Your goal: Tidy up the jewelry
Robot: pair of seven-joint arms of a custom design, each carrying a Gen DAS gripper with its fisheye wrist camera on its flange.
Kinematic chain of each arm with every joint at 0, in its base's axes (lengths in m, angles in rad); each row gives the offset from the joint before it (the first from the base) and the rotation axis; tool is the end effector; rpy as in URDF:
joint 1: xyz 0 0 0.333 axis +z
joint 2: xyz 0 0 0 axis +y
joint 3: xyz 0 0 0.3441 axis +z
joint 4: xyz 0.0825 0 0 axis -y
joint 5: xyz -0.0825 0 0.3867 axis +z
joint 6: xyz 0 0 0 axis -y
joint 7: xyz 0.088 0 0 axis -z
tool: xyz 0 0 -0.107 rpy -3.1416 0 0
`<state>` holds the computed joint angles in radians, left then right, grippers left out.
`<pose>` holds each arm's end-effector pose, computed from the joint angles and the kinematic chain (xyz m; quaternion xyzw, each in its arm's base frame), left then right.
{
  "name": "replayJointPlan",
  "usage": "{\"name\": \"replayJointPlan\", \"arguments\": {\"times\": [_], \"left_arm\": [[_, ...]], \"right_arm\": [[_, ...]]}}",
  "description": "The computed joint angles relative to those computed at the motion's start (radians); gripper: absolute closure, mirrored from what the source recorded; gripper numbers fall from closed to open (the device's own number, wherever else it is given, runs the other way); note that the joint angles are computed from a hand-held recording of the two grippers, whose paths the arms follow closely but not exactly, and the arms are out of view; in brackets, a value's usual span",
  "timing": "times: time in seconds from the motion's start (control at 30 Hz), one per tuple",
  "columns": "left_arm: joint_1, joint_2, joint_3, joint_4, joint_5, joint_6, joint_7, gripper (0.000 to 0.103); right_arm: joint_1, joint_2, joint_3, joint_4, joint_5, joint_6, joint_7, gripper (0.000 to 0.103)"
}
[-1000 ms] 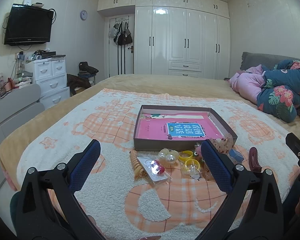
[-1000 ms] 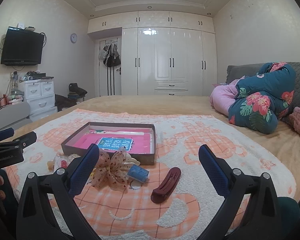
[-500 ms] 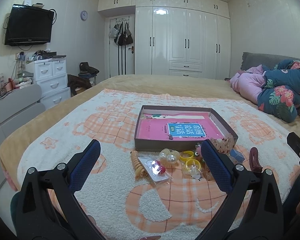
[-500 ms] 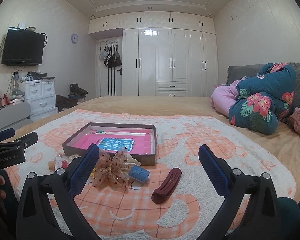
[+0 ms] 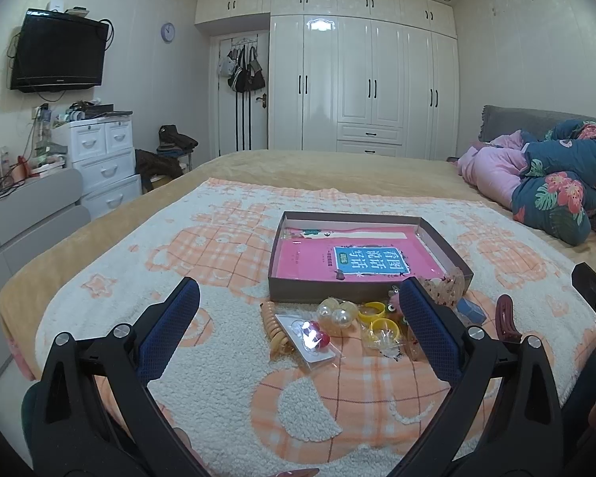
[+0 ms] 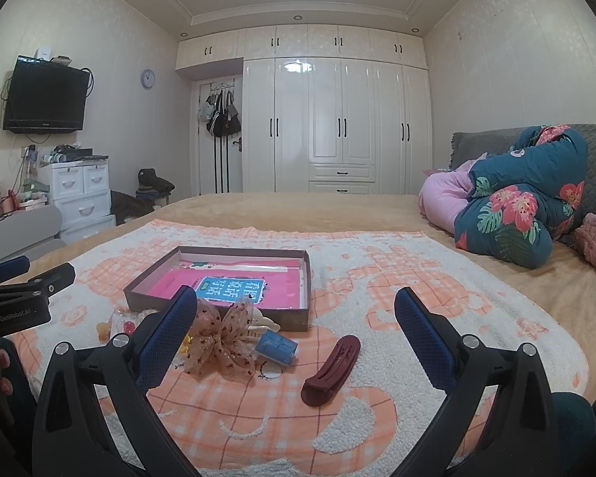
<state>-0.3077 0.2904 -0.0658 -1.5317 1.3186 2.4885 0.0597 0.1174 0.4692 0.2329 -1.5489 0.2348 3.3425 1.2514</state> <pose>0.6589 -0.2560 0.5900 -0.6627 0.4882 -0.3368 0.4573 0.7122 0.1878 0.5704 -0.6334 0.4687 -0.3627 0.4976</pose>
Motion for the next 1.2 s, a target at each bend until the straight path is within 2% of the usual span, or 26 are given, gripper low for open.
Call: {"name": "replayJointPlan", "arguments": {"times": [0.77,0.97,1.17,1.2], "left_arm": [[0.007,-0.008,-0.002,-0.008,0.017,0.006,-0.013,0.011],[0.01,-0.004,0.0,-0.004,0.0,-0.001,-0.007,0.011],[0.022,-0.005,0.003,-0.009,-0.03,-0.012,0.004,0.011],[0.024,-0.006,0.004,-0.011,-0.035,-0.015,0.006,0.011]], "right_arm": [[-0.007,-0.002,0.008,-0.006,-0.018,0.011,0.017,0.006],[-0.067,0.01,0.088,0.012,-0.04,-0.047,-0.007,0.006],[-0.098,0.037,0.157,0.06,-0.007,-0.122,-0.091,0.006],[-0.086,0.043,0.149,0.075,-0.001,-0.141,-0.104,0.006]]}}
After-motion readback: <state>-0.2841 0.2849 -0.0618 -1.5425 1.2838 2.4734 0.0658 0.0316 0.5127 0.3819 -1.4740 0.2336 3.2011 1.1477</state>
